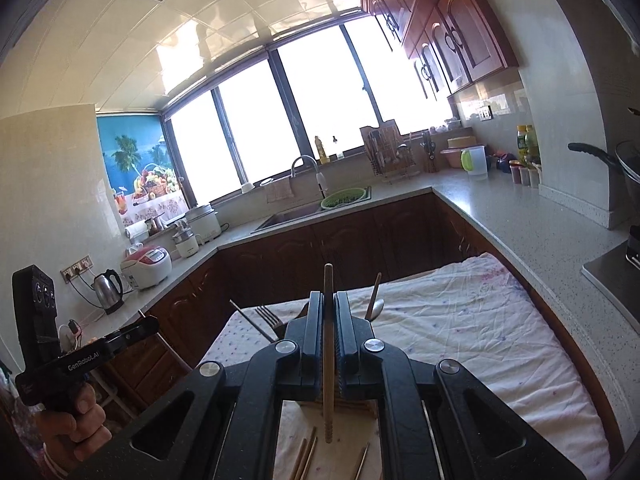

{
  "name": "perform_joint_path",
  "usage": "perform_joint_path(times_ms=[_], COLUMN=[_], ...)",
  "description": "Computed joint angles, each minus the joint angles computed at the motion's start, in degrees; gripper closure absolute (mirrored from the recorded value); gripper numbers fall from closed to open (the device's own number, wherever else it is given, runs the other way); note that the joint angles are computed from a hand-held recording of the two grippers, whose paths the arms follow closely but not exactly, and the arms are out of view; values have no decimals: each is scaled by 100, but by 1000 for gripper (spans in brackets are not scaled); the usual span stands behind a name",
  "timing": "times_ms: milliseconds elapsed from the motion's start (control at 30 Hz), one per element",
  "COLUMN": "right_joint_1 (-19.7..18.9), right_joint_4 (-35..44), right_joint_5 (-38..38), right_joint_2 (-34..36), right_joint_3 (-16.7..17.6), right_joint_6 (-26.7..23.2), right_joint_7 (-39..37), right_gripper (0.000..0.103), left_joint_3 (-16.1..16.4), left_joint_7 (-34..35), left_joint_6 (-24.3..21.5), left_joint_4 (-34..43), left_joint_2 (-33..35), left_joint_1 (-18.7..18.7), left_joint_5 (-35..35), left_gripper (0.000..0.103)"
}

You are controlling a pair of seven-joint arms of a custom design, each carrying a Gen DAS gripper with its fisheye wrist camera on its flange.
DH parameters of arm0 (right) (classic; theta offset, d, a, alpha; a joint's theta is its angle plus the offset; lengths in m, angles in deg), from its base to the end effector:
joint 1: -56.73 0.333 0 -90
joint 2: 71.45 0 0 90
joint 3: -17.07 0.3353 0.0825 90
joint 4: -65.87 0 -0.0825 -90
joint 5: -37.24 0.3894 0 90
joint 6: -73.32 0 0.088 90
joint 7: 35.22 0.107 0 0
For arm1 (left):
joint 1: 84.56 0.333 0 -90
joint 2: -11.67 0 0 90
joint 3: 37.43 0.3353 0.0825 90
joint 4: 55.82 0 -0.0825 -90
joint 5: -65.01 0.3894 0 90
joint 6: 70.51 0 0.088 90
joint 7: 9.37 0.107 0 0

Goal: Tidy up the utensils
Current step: 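Lift and carry both held chopsticks toward the wooden holder, then lower both held chopsticks into the holder slots and open both tools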

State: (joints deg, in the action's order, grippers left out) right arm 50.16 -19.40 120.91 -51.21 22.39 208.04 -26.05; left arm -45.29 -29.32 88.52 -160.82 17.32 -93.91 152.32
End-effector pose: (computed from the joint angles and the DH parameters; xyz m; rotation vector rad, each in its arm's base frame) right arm 0.7227 -0.0131 0.5574 -1.5693 0.9330 -0.3330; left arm 0.5918 -0.2256 0.5552 -1.7355 1.2047 -1.1290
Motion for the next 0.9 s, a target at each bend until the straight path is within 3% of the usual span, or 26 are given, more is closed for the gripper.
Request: perform_joint_path(times_ms=[367, 600, 800, 900], right_joint_1=[172, 228, 283, 322], right_joint_4=[1467, 1447, 1551, 1672], right_joint_5=[-112, -377, -885, -1251], right_joint_2=[1028, 1356, 1634, 1773], right_joint_3=[449, 724, 727, 705], right_joint_6=[844, 1368, 1417, 1392], right_joint_7=[325, 171, 581, 902], right_gripper=[98, 98, 97, 97], left_joint_3=[311, 519, 638, 727], left_joint_7=[-524, -711, -535, -610], left_joint_6=[-253, -118, 206, 156], left_joint_4=[995, 1106, 1138, 1154], left_joint_2=[796, 1283, 1579, 1593], left_joint_1=[-6, -83, -94, -206], left_joint_5=[368, 207, -214, -93], left_gripper=[99, 99, 98, 98])
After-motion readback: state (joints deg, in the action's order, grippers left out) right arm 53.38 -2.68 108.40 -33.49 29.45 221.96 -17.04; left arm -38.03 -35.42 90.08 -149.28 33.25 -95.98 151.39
